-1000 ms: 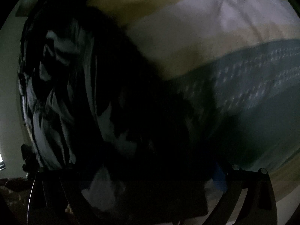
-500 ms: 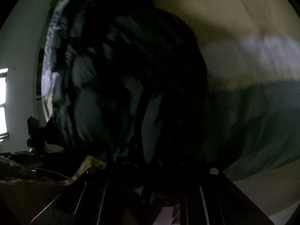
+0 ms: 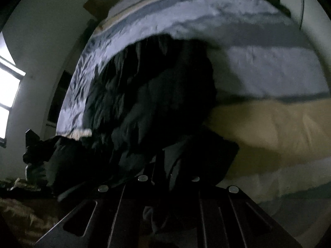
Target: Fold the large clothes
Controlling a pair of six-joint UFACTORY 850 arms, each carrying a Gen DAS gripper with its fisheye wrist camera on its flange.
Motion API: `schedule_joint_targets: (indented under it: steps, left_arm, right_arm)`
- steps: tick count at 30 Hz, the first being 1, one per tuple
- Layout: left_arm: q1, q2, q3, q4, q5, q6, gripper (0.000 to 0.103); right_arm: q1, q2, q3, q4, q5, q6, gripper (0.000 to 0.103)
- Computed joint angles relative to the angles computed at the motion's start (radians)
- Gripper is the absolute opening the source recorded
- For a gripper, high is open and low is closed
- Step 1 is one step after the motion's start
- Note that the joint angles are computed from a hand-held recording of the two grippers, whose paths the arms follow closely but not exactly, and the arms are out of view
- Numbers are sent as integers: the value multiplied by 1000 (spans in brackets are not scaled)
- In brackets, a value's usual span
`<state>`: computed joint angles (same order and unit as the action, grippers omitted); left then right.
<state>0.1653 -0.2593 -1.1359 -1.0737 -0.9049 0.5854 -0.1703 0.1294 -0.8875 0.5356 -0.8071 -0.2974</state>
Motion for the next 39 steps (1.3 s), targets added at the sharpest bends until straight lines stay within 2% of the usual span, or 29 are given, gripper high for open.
schedule_joint_targets:
  steps: [3,7,13,23,31,35,39]
  left_arm:
    - [-15,-39,-72,-30,-4,-17,7]
    - [-20,-82,-164,-38,-12,-24,7]
    - [-17,-191,-286,-20,18,-147,7]
    - [-31,-389,-485,44,85,-347,7]
    - [-49,-615,-755,206,65,-564,11]
    - [-58,-725,-900,256,29,-650,13]
    - [-72,-845,-1075,308,-12,-709,21]
  right_arm:
    - [4,-35,-56,3,29,13,8]
    - [-39,-67,-117,53,37,-23,8]
    - [-68,-148,-185,142,77,-1,9]
    - [-51,-407,-395,213,173,197,9]
    - [-27,-626,-566,140,238,414,11]
    - [-8,-739,-671,-2,224,542,11]
    - [2,-819,-744,-88,200,604,11]
